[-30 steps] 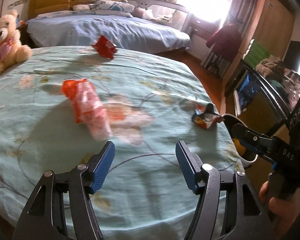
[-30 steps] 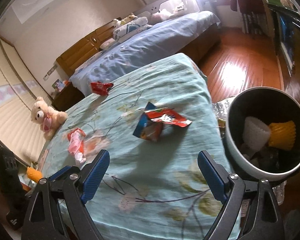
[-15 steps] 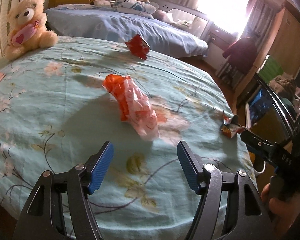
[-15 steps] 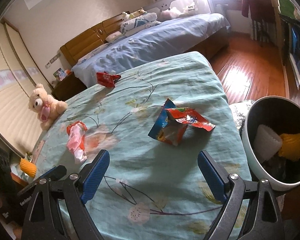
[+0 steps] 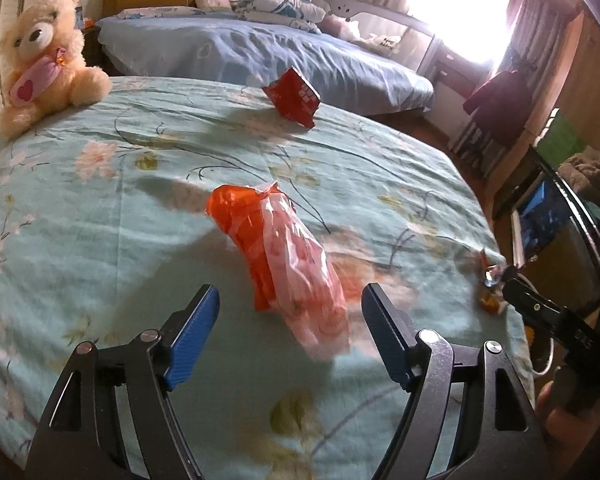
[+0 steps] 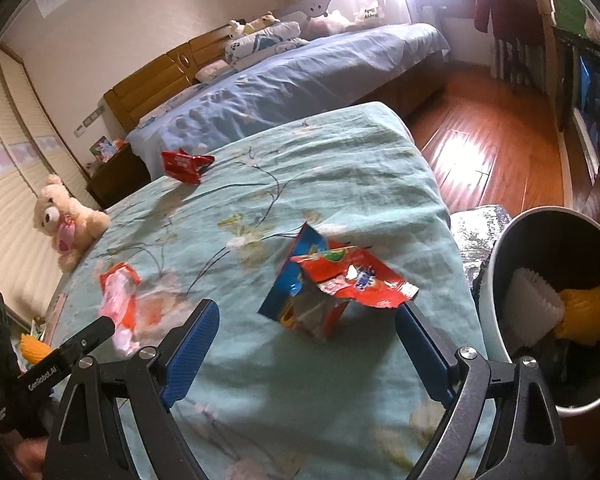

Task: Collect trash
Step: 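Grasp the orange-and-white wrapper with the left tool while the right tool grasps the snack packet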

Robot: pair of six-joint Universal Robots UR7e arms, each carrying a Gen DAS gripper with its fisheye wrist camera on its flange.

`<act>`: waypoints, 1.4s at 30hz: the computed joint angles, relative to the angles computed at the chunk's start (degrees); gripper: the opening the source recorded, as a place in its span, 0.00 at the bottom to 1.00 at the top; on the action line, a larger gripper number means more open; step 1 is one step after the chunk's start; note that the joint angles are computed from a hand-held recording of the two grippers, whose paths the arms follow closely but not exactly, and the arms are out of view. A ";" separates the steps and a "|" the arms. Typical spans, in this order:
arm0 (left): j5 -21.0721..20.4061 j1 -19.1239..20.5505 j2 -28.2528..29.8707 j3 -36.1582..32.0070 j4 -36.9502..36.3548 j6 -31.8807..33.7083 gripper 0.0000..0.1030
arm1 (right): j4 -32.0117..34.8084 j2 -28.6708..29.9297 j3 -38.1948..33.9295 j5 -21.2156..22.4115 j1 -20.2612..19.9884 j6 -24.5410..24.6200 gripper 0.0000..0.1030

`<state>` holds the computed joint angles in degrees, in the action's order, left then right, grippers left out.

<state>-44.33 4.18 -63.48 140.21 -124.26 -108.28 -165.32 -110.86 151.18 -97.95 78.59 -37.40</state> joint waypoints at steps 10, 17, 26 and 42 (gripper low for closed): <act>1.12 2.92 2.23 -0.28 -4.80 6.81 0.40 | -6.35 6.31 -0.64 -2.45 0.92 -1.52 0.36; 1.84 2.11 4.33 -0.86 -9.64 11.40 0.36 | -4.42 3.83 -0.23 0.25 -0.79 -3.00 0.10; 0.92 1.08 8.74 -3.17 -17.24 18.60 0.36 | 1.31 -2.69 0.20 3.09 -3.65 -4.73 0.02; -1.08 0.44 13.92 -6.59 -22.93 24.74 0.36 | 11.17 -12.17 0.58 7.05 -8.24 -8.15 0.01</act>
